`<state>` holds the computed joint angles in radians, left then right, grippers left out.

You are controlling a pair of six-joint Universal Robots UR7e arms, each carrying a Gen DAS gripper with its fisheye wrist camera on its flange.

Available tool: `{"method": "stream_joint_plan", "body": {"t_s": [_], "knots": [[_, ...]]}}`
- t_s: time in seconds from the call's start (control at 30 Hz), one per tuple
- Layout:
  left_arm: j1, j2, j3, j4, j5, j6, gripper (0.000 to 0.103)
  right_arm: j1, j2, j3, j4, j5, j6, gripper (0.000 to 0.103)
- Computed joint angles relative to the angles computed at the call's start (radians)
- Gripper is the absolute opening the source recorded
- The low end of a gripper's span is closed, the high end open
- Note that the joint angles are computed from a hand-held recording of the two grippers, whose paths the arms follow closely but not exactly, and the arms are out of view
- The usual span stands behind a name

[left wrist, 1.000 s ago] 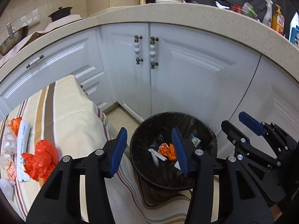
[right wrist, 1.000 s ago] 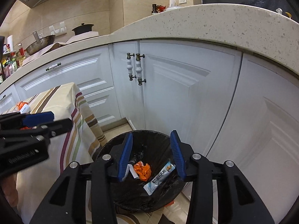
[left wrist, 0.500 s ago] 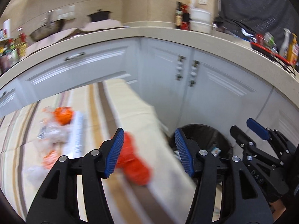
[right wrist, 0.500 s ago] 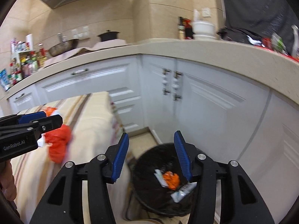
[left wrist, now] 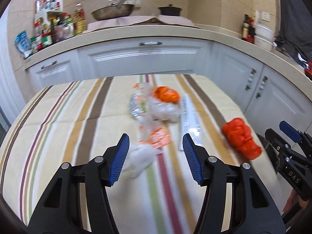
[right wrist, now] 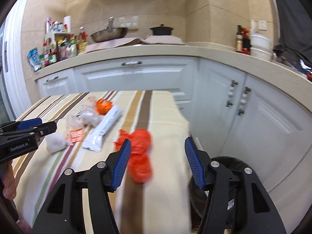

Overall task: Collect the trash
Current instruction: 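Return both tools to the table, then grasp the white plastic bag with the left tool while the right tool grasps the red bag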

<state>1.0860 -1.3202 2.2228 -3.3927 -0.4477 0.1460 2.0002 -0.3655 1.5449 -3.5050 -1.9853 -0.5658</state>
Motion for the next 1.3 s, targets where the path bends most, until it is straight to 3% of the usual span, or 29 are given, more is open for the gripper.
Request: {"method": "stream_joint_plan", "body": {"t_s": [0.23, 0.33, 0.47, 0.53, 0.6, 0.7, 0.9, 0.93, 1.2, 1.3], "knots": [[0.047, -0.072, 0.037, 0.032, 0.016, -0.042, 0.056, 0.02, 0.038, -0.064, 0.133, -0.052, 0.028, 0.06], [0.061, -0.088, 0.043, 0.058, -0.002, -0.057, 0.064, 0.022, 0.046, -0.086, 0.179, -0.075, 0.041, 0.06], [0.068, -0.095, 0.051, 0.066, -0.036, -0.06, 0.066, 0.018, 0.046, -0.105, 0.246, -0.101, 0.065, 0.06], [0.068, -0.09, 0.05, 0.062, -0.049, -0.054, 0.069, 0.015, 0.045, -0.11, 0.279, -0.104, 0.076, 0.055], [0.07, -0.081, 0.049, 0.056, -0.056, -0.044, 0.07, 0.011, 0.042, -0.115, 0.317, -0.095, 0.086, 0.041], [0.082, -0.079, 0.041, 0.087, -0.073, -0.058, 0.07, 0.011, 0.039, -0.113, 0.327, -0.086, 0.085, 0.028], [0.105, -0.069, 0.025, 0.121, -0.096, -0.078, 0.069, 0.012, 0.027, -0.086, 0.298, -0.065, 0.075, 0.026], [0.106, -0.066, 0.023, 0.124, -0.097, -0.076, 0.068, 0.012, 0.025, -0.083, 0.294, -0.063, 0.074, 0.025], [0.125, -0.064, 0.009, 0.195, -0.148, -0.091, 0.016, 0.014, 0.018, -0.063, 0.255, -0.045, 0.064, 0.022], [0.128, -0.065, 0.011, 0.207, -0.158, -0.097, 0.009, 0.015, 0.016, -0.054, 0.246, -0.039, 0.063, 0.022]]}}
